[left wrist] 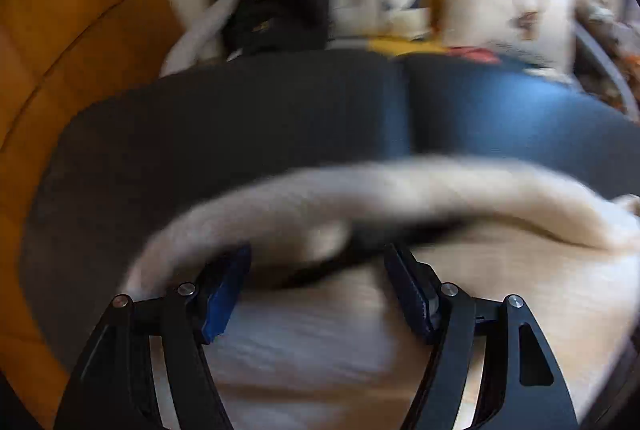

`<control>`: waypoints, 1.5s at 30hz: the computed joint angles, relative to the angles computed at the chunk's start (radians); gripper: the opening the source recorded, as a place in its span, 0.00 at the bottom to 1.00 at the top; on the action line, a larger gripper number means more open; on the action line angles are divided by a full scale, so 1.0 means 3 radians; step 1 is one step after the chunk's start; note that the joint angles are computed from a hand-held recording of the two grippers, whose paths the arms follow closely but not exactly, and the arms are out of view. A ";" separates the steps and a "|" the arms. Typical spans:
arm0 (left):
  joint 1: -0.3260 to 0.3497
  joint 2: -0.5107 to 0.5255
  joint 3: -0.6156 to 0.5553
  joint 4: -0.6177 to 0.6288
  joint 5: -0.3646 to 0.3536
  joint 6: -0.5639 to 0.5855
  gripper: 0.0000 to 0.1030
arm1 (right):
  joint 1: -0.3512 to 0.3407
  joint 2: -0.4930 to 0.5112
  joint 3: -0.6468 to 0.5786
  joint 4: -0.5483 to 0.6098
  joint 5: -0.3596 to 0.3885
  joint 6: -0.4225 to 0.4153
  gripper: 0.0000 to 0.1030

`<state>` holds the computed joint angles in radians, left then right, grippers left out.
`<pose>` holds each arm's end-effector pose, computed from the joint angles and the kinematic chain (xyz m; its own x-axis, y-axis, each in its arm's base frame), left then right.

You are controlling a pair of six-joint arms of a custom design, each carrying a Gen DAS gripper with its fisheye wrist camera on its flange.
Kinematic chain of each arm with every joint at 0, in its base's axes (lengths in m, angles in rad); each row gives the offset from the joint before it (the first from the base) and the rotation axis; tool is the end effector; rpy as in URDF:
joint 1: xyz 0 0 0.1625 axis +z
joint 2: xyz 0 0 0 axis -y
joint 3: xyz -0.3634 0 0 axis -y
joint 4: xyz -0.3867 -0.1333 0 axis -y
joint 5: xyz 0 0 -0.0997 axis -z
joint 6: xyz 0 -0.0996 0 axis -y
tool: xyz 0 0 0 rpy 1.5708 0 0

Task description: Fold clothes

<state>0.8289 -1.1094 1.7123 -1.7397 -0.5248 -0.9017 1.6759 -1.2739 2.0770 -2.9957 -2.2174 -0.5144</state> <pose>-0.2097 -0.5536 0.1814 -0.5574 -0.1482 -0.8169 0.2834 0.8908 -0.3551 0.1256 -0.4918 0.2252 -0.6811 -0.1668 0.7129 -0.4829 0.8343 -0.2662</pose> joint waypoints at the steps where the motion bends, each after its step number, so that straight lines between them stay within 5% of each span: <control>1: 0.0071 -0.0012 -0.0059 0.0236 0.0008 -0.0210 0.70 | -0.0014 -0.0006 0.0008 -0.0036 -0.0019 -0.0058 0.33; 5: 0.0267 -0.0221 -0.0024 0.0727 0.0031 -0.0794 0.70 | -0.0036 0.0098 -0.0087 -0.0249 -0.0365 -0.0157 0.36; 14: 0.0273 -0.0736 0.0574 0.0405 0.0138 -0.0920 0.79 | -0.0468 -0.0225 -0.0330 0.0163 -0.0335 0.0082 0.47; 18: 0.0160 -0.0673 0.0590 0.0665 0.0201 -0.1089 0.79 | -0.0532 -0.0148 -0.0472 0.0046 -0.0593 -0.0037 0.59; 20: 0.0111 -0.0692 0.0677 0.0475 0.0136 -0.0988 0.80 | -0.0559 -0.0093 -0.0555 -0.0025 -0.0722 -0.0095 0.70; 23: 0.0055 -0.0729 0.0849 -0.0089 -0.0038 -0.0704 0.80 | -0.0602 -0.0077 -0.0743 0.0226 -0.0780 0.0115 0.71; 29: -0.0061 -0.0487 0.0862 -0.0502 -0.0068 -0.0767 0.81 | -0.0584 0.0245 -0.1016 -0.0329 -0.1188 -0.0416 0.72; 33: -0.0122 -0.0297 0.0769 -0.0399 0.0156 -0.0894 0.81 | -0.0645 -0.0152 -0.0910 0.0419 -0.0824 0.0310 0.67; 35: -0.0139 -0.0350 0.0827 -0.0557 0.0091 -0.0776 0.81 | -0.0598 -0.0438 -0.0694 0.0403 -0.0470 0.0472 0.60; 41: -0.0362 -0.0544 0.1093 -0.1138 -0.0005 -0.0422 0.81 | -0.0254 -0.1076 0.0096 0.0463 0.0773 0.0322 0.60; 45: -0.0768 -0.0695 0.1374 -0.1579 0.0075 -0.0071 0.81 | 0.0030 -0.0966 0.0314 0.0693 0.0803 0.0315 0.60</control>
<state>0.5984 -1.3180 2.1246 -2.2135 -0.5023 -0.9230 1.6848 -1.5637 2.1713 -2.7878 -1.9765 -0.4199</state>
